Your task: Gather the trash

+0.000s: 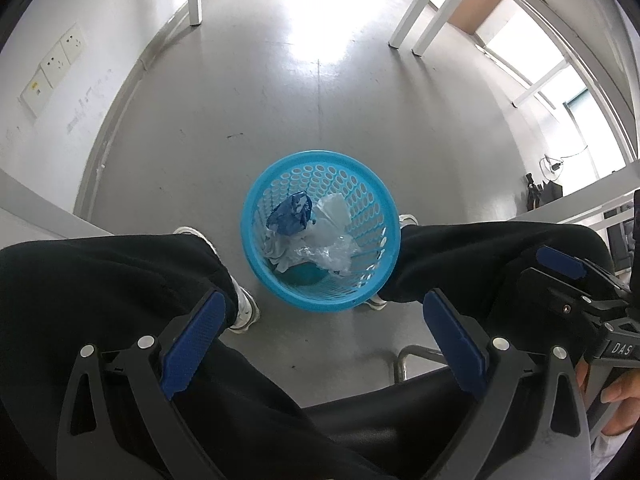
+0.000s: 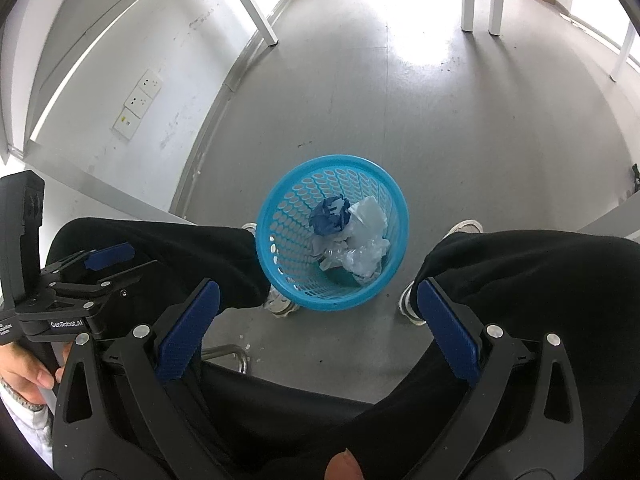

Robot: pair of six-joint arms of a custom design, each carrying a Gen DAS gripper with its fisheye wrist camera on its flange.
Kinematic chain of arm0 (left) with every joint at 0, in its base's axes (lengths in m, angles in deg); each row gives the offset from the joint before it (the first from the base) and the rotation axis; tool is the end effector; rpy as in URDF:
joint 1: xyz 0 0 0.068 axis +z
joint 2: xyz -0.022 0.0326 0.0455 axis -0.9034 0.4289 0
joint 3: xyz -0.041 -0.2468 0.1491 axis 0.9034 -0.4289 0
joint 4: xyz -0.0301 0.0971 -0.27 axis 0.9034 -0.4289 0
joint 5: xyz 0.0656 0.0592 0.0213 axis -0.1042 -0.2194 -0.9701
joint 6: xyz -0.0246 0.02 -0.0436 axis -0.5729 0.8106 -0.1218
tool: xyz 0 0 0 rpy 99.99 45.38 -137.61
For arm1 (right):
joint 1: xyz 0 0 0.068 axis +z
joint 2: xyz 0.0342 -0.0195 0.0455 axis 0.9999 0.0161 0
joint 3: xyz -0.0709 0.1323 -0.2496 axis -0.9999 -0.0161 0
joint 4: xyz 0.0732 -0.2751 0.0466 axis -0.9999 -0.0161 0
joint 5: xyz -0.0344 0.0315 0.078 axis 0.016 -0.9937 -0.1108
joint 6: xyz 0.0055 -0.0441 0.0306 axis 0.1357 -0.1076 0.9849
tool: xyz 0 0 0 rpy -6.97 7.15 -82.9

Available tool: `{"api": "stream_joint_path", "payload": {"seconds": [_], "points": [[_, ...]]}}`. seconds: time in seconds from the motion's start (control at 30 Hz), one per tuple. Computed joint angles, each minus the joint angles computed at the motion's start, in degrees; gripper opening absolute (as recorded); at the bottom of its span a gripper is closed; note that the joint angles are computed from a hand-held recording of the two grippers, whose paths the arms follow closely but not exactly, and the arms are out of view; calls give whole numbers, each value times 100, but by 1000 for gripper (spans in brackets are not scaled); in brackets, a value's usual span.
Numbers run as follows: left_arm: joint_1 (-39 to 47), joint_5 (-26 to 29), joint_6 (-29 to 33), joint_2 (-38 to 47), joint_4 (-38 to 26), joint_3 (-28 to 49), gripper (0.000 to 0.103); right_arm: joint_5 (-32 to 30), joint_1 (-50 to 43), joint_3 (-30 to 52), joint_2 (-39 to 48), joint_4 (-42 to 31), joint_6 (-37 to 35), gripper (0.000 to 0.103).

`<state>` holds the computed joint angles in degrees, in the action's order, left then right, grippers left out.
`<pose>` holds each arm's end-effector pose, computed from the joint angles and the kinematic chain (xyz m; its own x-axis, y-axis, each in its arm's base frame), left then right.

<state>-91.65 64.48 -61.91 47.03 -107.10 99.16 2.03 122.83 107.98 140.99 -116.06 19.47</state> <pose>0.2333 -0.1223 0.1822 -0.9596 -0.0688 -0.2729 -0.0003 0.9699 -0.2434 0.2218 0.1525 0.1805 -0.9358 -0.1071 -0.3359 -0.2018 0.9440 0.2610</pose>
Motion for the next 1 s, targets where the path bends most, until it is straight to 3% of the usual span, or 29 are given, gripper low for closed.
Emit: {"api": "stream_joint_path", "payload": {"seconds": [1.0], "points": [[-8, 26, -87, 16, 74, -78, 97, -27, -29, 53, 35, -68, -52, 95]]}}
